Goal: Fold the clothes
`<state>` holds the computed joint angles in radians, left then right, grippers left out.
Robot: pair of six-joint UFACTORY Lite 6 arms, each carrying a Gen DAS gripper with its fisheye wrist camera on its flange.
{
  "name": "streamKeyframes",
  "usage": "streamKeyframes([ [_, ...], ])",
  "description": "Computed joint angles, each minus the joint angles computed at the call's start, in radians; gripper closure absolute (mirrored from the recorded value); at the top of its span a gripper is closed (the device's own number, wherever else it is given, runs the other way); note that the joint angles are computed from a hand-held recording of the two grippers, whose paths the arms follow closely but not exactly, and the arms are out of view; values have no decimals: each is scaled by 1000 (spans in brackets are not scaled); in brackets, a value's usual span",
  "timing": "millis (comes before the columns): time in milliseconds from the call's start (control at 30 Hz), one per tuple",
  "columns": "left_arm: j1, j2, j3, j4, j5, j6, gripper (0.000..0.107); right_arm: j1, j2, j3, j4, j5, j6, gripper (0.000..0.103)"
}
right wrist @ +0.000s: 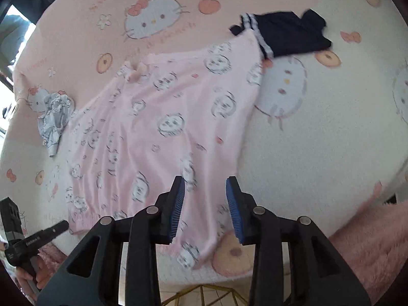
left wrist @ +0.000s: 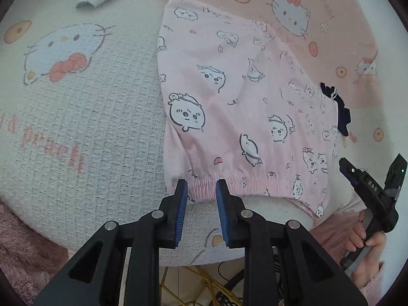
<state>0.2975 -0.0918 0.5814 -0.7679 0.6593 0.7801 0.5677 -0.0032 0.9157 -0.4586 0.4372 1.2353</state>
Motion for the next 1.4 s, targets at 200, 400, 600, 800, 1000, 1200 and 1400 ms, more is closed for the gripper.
streamKeyframes([
  [200, -68, -11, -3, 116, -91, -142, 82, -134, 117, 22, 163, 121, -193, 75],
  [400, 88, -8, 5, -44, 2, 67, 81, -254, -78, -165, 269, -7, -219, 70],
  [600, -13, 48, -1, -56, -88, 22, 76, -148, 113, -21, 95, -17, -142, 75],
  [800, 60, 4, -20, -62, -44, 80, 76, -275, 73, 42, 207, 137, -398, 72],
  [1000, -100, -28, -8, -134, -106, 113, 75, -289, 241, 181, 431, -42, -749, 72],
  [1200, -259, 110, 140, 46, -196, -123, 74, -218, 272, 158, -6, 152, -419, 69],
  [1400, -168, 94, 55, -132, -181, 38, 69, -359, 69, -20, 82, 10, -397, 60],
])
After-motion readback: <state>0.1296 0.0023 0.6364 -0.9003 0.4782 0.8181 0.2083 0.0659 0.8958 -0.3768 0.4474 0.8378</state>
